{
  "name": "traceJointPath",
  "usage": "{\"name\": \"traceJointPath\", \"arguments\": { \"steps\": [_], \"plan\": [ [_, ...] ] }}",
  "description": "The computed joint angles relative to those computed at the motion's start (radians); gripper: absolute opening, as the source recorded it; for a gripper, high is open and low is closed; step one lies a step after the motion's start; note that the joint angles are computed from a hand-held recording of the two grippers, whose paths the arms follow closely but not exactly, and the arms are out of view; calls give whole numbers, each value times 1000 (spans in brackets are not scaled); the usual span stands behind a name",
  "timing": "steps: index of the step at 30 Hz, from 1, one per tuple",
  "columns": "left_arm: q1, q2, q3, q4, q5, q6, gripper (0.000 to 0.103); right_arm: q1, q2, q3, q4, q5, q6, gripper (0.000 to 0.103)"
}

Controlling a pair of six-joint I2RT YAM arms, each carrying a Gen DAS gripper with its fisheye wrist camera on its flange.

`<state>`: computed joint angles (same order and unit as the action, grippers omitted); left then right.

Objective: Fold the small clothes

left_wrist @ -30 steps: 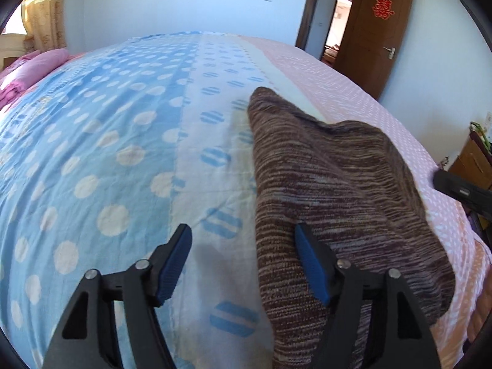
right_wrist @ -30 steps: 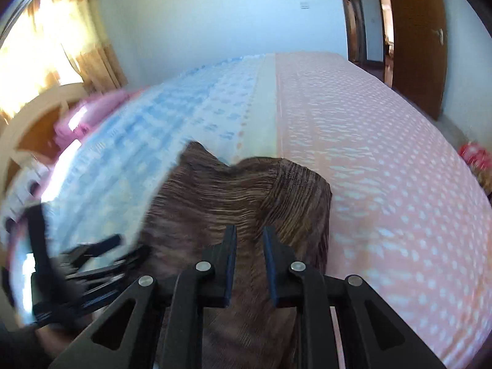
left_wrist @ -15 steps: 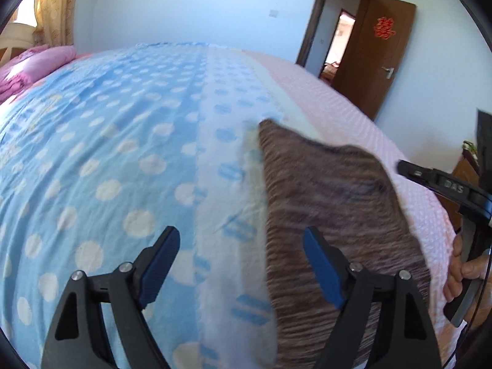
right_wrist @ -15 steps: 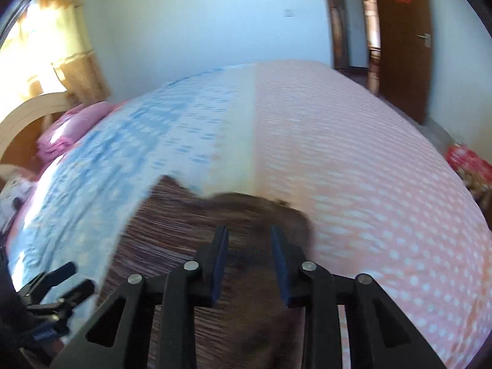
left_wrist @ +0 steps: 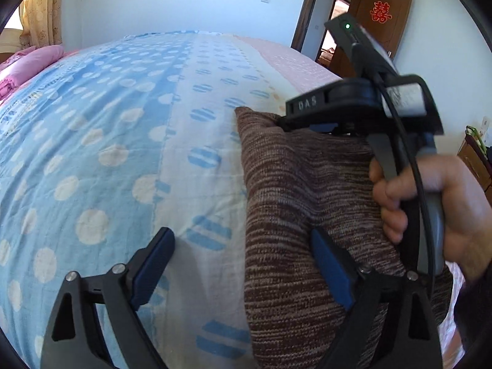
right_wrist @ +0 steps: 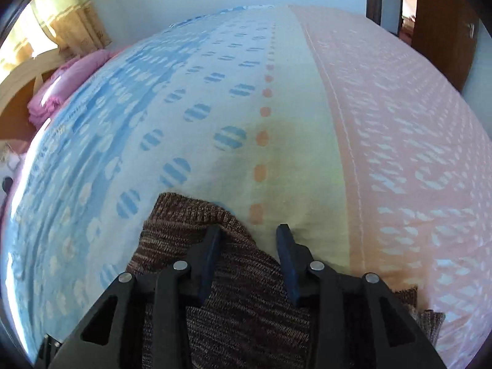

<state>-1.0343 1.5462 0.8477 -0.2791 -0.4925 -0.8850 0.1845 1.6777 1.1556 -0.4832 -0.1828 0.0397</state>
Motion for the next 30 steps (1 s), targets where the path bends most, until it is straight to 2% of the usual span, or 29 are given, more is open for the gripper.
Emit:
{"name": "traceJointPath", "arguments": {
  "steps": [3, 5, 6, 9, 11, 14, 16, 18, 19, 21, 22, 24, 30],
  "plan": [
    [6, -9, -16, 23, 11, 2, 94, -44, -132, -95, 53, 3, 11, 33],
    [8, -9, -19, 31, 17, 3, 94, -119, -279, -204, 96, -68, 44, 33],
    [9, -9, -19, 32, 19, 4, 96, -162, -352, -243, 80, -102, 46, 33],
    [9, -6, -19, 36, 29, 7, 99, -255, -584, -350, -50, -137, -55, 33],
    [8, 4, -8, 30, 32, 12, 102, -308, -752, -423, -180, -195, -160, 33],
    [5, 16, 4, 18, 29, 16, 103, -318, -951, -530, -347, -219, -262, 33],
    [3, 17, 6, 13, 26, 13, 103, -320, -1067, -618, -405, -199, -303, 33],
    [-2, 26, 16, -2, 17, 13, 103, -353, -1212, -692, -410, -179, -308, 33],
    [-6, 31, 23, -10, 11, 12, 103, -399, -1229, -708, -420, -188, -320, 32],
    [-10, 42, 37, -29, 3, 13, 103, -595, -1245, -739, -458, -306, -418, 32],
    [-11, 43, 37, -30, 1, 13, 103, -718, -1224, -749, -493, -390, -481, 34],
    [-11, 44, 38, -32, -1, 12, 103, -836, -1133, -739, -511, -487, -522, 34],
    [-26, 60, 62, -67, -26, -2, 103, -739, -1214, -759, -469, -439, -411, 36]
  ]
}}
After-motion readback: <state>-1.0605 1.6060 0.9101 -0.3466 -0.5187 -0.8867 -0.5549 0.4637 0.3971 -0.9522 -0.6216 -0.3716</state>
